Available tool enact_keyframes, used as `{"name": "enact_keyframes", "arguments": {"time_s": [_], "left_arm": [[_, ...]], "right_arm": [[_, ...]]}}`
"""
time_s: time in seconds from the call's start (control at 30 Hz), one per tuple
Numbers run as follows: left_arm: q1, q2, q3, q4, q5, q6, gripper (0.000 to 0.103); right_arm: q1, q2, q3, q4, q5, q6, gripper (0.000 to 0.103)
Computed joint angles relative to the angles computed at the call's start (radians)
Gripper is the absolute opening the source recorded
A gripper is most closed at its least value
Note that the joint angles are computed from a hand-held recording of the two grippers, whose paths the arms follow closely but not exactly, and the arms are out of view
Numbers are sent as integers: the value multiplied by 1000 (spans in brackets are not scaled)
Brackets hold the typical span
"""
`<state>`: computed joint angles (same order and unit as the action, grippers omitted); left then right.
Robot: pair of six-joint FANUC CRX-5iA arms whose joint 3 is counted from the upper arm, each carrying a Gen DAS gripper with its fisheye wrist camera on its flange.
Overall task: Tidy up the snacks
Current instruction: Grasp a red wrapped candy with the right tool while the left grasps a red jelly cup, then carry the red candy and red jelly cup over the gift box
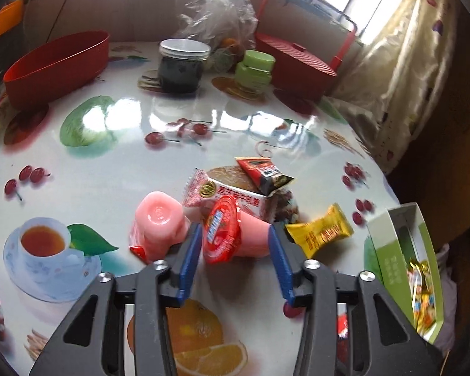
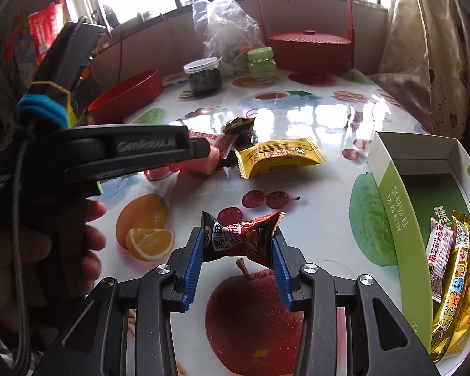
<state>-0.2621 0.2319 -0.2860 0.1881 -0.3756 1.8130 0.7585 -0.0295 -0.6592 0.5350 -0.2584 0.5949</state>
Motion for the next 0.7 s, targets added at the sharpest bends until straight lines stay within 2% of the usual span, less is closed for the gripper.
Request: {"name": "enact_keyframes", "arguments": {"time_s": [0.13, 0.27, 0.37, 0.5, 0.57, 0.67, 0.7], "left_arm": [[-2, 11, 2, 10, 21, -9, 47], [2, 19, -28, 127, 54, -120, 47], [-1, 15, -42, 139, 77, -155, 47], [-11, 2, -118, 343, 145, -354, 43], [-19, -2, -137, 395, 164, -413, 41], [-54, -14, -201, 618, 217, -624, 38], [-60, -17, -209, 644, 226, -649, 37]], "right_arm": [[-2, 0, 2, -21, 1, 15, 40], [-5, -4, -4, -20, 8, 9, 40], [-5, -8, -7, -26, 11, 10, 40], [-9, -9, -11, -16, 12, -1, 40], [-9, -9, -10, -19, 11, -1, 40], [-11, -15, -18, -1, 13, -22, 40], [-11, -16, -20, 6, 14, -29, 40]]}}
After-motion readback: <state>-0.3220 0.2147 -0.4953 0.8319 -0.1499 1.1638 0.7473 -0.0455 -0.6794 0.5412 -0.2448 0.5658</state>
